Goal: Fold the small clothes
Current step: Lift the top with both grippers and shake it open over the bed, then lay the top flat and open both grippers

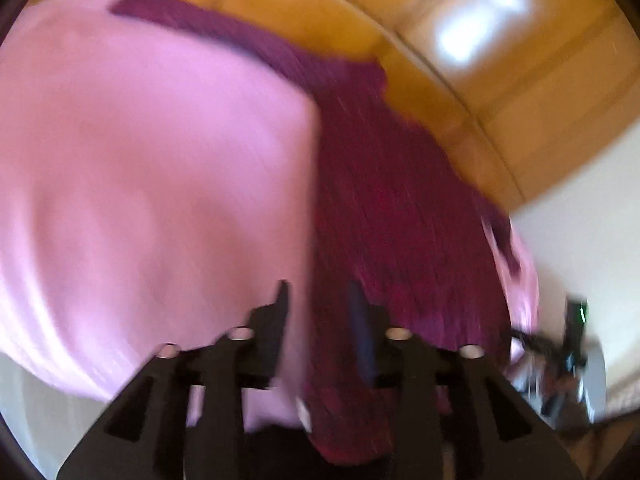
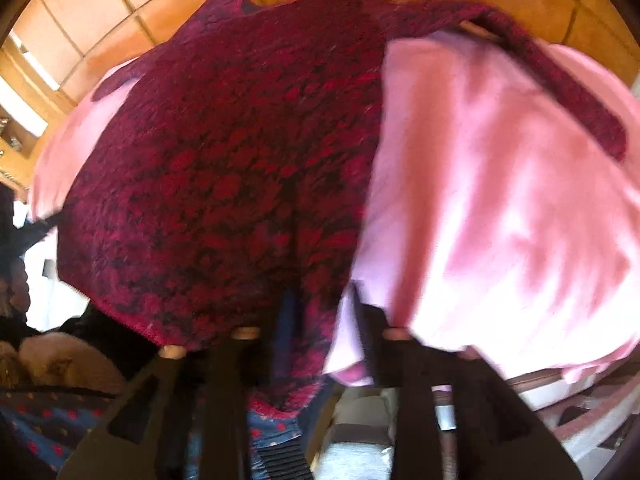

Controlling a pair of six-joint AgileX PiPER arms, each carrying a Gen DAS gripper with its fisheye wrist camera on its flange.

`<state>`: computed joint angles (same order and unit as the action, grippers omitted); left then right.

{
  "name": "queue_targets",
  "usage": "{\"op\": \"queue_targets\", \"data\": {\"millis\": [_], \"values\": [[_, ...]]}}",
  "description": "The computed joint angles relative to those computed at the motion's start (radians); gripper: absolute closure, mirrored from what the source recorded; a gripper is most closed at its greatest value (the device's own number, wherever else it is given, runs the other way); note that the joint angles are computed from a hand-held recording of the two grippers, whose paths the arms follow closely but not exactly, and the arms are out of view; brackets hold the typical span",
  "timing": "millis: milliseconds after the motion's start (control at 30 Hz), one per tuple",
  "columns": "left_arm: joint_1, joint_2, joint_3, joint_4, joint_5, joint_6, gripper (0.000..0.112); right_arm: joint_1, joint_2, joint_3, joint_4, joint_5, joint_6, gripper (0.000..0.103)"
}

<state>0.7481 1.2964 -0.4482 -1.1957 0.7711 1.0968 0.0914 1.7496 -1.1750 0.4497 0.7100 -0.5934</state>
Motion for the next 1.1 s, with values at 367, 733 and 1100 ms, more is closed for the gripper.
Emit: {"op": "queue_targets", "data": {"millis": [367,733,1100], "values": [[0.016,0.427,-0.551,0.023,-0.237,-0.428,0.05,0.247,0.343,-0.5,-0.007,-0.117,0.26,0.036],[0.007,0.859,-1.203,0.44,-0.246,-1.086,0.05,0.346,0.491,-0.56,-0.352,-0.33,0.554,0.014],[0.018,1.122,-1.631,0.678,-0.109,-1.378,0.102,0.343,0.512,-0.599,-0.269,-0.294,0.474,0.002]]}}
